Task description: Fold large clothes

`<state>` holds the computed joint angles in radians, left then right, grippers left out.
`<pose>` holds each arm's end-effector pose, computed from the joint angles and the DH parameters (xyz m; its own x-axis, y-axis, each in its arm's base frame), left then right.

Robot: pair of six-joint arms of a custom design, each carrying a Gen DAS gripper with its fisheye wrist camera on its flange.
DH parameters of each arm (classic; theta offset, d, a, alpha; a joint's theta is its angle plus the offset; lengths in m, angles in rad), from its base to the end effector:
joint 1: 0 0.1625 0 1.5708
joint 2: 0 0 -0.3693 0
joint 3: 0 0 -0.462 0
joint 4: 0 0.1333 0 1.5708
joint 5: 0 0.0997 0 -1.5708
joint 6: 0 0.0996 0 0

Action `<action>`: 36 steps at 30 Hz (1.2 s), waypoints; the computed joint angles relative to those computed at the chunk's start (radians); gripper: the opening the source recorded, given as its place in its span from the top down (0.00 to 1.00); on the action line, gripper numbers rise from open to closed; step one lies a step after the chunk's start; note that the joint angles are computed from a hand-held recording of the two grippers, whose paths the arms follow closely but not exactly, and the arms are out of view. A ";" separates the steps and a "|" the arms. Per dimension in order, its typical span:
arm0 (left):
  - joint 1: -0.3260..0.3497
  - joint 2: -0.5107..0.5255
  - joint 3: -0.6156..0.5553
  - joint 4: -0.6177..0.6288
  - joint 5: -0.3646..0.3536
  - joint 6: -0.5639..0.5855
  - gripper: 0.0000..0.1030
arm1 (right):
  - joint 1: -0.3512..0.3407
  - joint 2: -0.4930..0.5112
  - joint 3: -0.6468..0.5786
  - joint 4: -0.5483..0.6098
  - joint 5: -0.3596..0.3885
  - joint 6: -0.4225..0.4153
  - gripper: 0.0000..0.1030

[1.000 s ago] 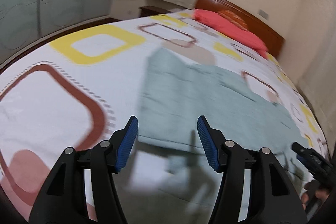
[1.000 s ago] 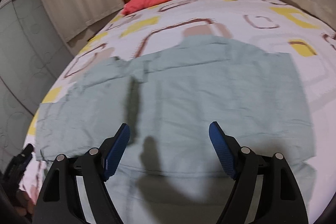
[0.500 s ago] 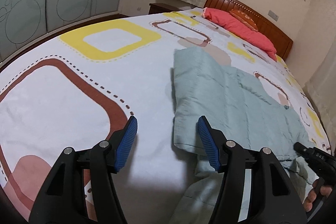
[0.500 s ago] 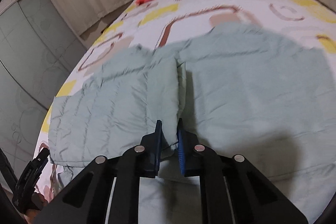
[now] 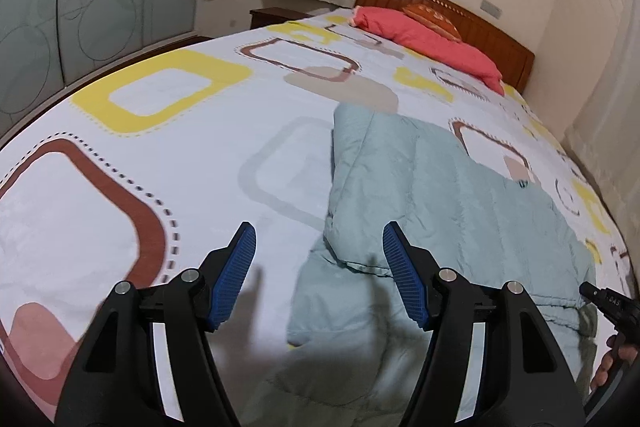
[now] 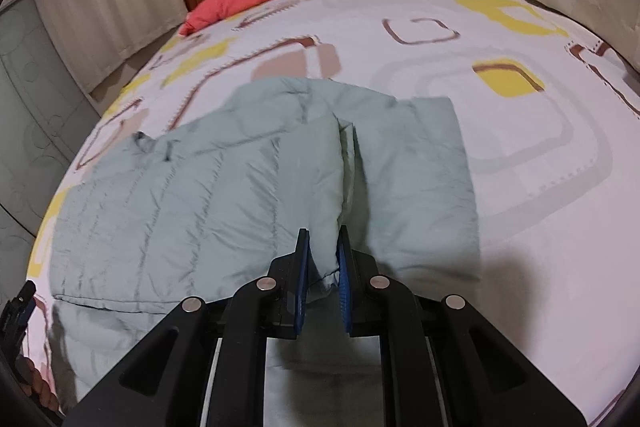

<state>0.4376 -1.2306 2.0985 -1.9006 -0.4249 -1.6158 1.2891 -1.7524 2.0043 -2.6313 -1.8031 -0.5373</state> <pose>-0.3457 -0.4091 0.0718 -0.7882 -0.3892 -0.4768 0.2130 0.5543 -0.8046 -0.0384 -0.5299 0.4158 -0.8615 0.0303 0.5068 -0.2898 0.7902 -0.5400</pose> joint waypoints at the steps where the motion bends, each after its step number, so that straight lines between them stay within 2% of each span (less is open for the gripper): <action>1: 0.004 0.008 -0.004 -0.010 -0.003 0.014 0.36 | -0.005 0.001 -0.003 0.006 -0.001 -0.002 0.87; 3: 0.013 0.025 -0.017 -0.026 -0.011 0.041 0.36 | -0.015 0.006 -0.011 0.032 0.007 0.001 0.84; 5: 0.021 0.039 -0.028 -0.046 -0.017 0.071 0.36 | -0.018 0.004 -0.017 0.053 0.005 0.005 0.73; 7: 0.026 0.047 -0.036 -0.062 -0.011 0.094 0.36 | -0.013 -0.006 -0.012 0.038 -0.002 0.004 0.44; 9: 0.035 0.062 -0.056 -0.075 0.006 0.128 0.36 | 0.012 -0.020 0.018 -0.076 -0.040 -0.016 0.37; 11: 0.047 0.079 -0.077 -0.088 0.020 0.159 0.36 | 0.033 -0.019 0.021 -0.118 -0.044 -0.028 0.37; 15: 0.089 0.131 -0.134 -0.156 0.049 0.243 0.36 | 0.074 0.039 -0.024 -0.078 -0.025 -0.006 0.37; 18: 0.136 0.189 -0.183 -0.278 0.034 0.371 0.36 | 0.107 0.117 -0.059 -0.091 -0.049 -0.010 0.37; 21: 0.166 0.238 -0.232 -0.275 0.030 0.422 0.36 | 0.128 0.193 -0.082 -0.132 -0.093 -0.037 0.37; 22: 0.180 0.255 -0.252 -0.234 0.025 0.412 0.36 | 0.132 0.211 -0.086 -0.147 -0.113 -0.043 0.37; 23: 0.192 0.265 -0.266 -0.205 0.011 0.405 0.36 | 0.132 0.243 -0.099 -0.151 -0.149 -0.050 0.37; 25: 0.215 0.275 -0.273 -0.214 -0.031 0.415 0.34 | 0.119 0.270 -0.108 -0.144 -0.158 -0.052 0.36; 28: 0.201 0.245 -0.245 -0.221 -0.031 0.376 0.34 | 0.126 0.233 -0.092 -0.117 -0.156 -0.043 0.37; 30: 0.173 0.202 -0.187 -0.282 -0.022 0.360 0.34 | 0.121 0.179 -0.058 -0.116 -0.129 -0.036 0.37; 32: 0.156 0.179 -0.157 -0.257 -0.011 0.310 0.34 | 0.115 0.139 -0.025 -0.139 -0.130 -0.050 0.37; 34: 0.171 0.173 -0.152 -0.223 -0.041 0.280 0.33 | 0.100 0.122 -0.002 -0.129 -0.149 -0.055 0.37; 36: 0.187 0.177 -0.142 -0.273 -0.066 0.305 0.30 | 0.079 0.139 0.004 -0.138 -0.135 -0.083 0.36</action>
